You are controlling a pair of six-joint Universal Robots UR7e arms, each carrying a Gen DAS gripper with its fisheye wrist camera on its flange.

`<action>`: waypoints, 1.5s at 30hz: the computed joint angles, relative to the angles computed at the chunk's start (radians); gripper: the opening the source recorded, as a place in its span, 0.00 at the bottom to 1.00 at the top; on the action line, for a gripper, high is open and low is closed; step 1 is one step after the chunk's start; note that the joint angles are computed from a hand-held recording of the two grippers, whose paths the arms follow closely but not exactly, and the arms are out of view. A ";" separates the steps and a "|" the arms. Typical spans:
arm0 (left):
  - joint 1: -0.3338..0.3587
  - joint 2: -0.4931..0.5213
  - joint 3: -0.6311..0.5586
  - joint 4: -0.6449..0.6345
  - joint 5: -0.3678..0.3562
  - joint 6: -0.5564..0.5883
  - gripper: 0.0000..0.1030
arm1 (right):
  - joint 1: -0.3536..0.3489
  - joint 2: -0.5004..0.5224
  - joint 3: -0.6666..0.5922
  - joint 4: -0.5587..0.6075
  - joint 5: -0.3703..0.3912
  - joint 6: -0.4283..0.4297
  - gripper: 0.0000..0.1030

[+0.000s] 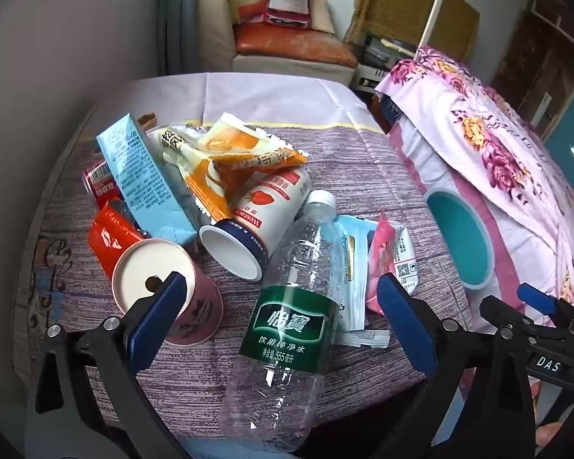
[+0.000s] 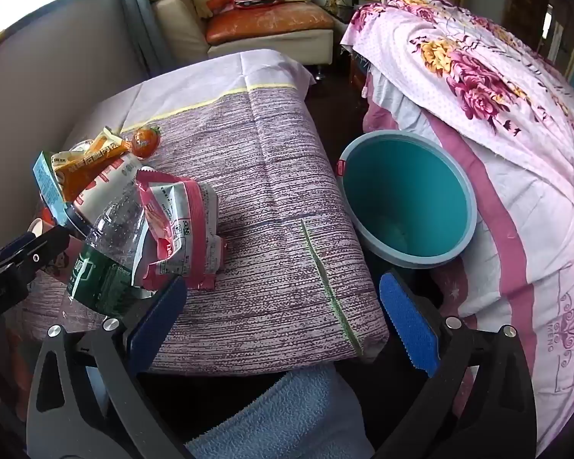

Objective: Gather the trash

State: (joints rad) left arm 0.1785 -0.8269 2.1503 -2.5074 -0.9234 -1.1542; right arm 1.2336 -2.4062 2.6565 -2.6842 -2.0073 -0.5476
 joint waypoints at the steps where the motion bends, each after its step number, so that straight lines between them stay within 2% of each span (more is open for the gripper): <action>1: -0.001 0.000 0.000 0.001 0.002 0.003 0.96 | 0.021 0.019 -0.004 -0.007 -0.014 0.018 0.94; 2: 0.003 -0.002 0.000 -0.004 -0.010 -0.003 0.96 | 0.006 0.006 -0.004 0.002 0.013 0.010 0.94; 5: 0.002 -0.001 -0.002 0.004 -0.005 -0.001 0.96 | 0.028 0.015 -0.004 -0.014 -0.003 0.010 0.94; 8: 0.003 -0.008 0.000 0.004 0.006 0.004 0.96 | -0.055 -0.035 0.002 0.008 0.062 -0.043 0.94; 11: -0.005 -0.017 0.000 0.020 0.011 -0.001 0.96 | -0.004 -0.002 -0.006 0.003 0.001 0.005 0.94; 14: -0.002 -0.023 0.005 0.015 0.004 0.003 0.96 | -0.047 -0.040 0.001 0.019 0.031 -0.022 0.94; 24: -0.012 -0.014 -0.001 0.028 0.016 0.002 0.96 | -0.061 -0.037 -0.010 0.026 0.045 -0.018 0.94; 45: -0.023 -0.021 -0.002 0.035 0.017 -0.009 0.96 | -0.030 -0.011 -0.024 0.014 0.006 0.004 0.94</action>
State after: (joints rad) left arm 0.1554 -0.8476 2.1479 -2.4728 -0.9063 -1.1631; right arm 1.2039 -2.4168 2.6324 -2.6698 -2.0012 -0.5431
